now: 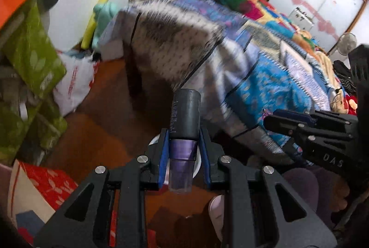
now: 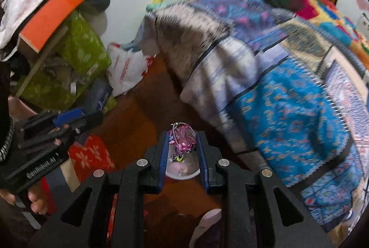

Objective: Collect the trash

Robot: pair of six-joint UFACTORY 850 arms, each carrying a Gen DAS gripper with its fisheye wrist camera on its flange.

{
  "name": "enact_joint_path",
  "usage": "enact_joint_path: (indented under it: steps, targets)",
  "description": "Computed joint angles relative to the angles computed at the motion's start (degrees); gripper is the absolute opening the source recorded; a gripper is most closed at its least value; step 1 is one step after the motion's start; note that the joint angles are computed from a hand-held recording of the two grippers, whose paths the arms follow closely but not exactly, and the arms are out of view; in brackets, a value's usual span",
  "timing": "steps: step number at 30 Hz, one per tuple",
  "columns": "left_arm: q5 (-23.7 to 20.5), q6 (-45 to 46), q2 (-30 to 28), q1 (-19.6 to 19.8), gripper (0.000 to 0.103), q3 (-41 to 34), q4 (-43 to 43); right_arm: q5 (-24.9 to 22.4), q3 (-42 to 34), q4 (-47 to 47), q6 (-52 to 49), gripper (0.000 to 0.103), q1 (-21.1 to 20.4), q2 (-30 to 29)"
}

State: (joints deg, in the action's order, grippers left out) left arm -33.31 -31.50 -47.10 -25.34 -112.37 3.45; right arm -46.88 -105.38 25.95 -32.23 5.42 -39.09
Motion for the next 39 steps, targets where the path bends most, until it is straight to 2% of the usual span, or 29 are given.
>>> enact_joint_path:
  steps: [7,8,11,17,18,20,25,31,39]
  targets:
    - [-2.7,0.2,-2.9,0.6,0.025,-1.7,-2.3,-8.6,-8.5,1.3,1.5,0.023,0.8,-7.4]
    - [-3.4,0.4,-3.7,0.6,0.025,-2.5,-2.9,-9.9,-9.7,1.6,1.8,0.024,0.8,-8.3]
    - [-5.2,1.7,-5.8,0.7,0.025,-5.0,-5.1,-12.9,-13.0,1.6,3.3,0.039,0.8,-10.7]
    - [-10.1,3.7,-11.6,0.4,0.026,-13.9,-6.6,-11.0,-12.8,-0.1,3.9,0.041,0.2,-10.2]
    - [-11.2,3.3,-12.7,0.3,0.028,-16.0,-6.0,-10.8,-12.6,-0.1,3.9,0.041,-0.1,-10.0]
    - [-15.1,1.7,-16.1,0.0,0.043,-22.1,-4.2,-10.3,-12.0,0.4,3.7,0.041,-0.8,-9.3]
    - [-18.8,0.9,-19.9,-0.9,0.044,-30.1,-1.6,-6.7,-7.7,-0.3,2.8,0.041,-2.0,-5.8]
    - [-14.4,0.4,-13.9,-2.6,0.044,-24.6,2.0,-1.9,-0.6,2.0,0.3,0.041,-4.1,0.6]
    - [-1.2,-4.1,-0.5,-6.5,0.044,-11.6,11.6,9.7,13.3,9.4,-5.4,0.041,-7.3,14.3]
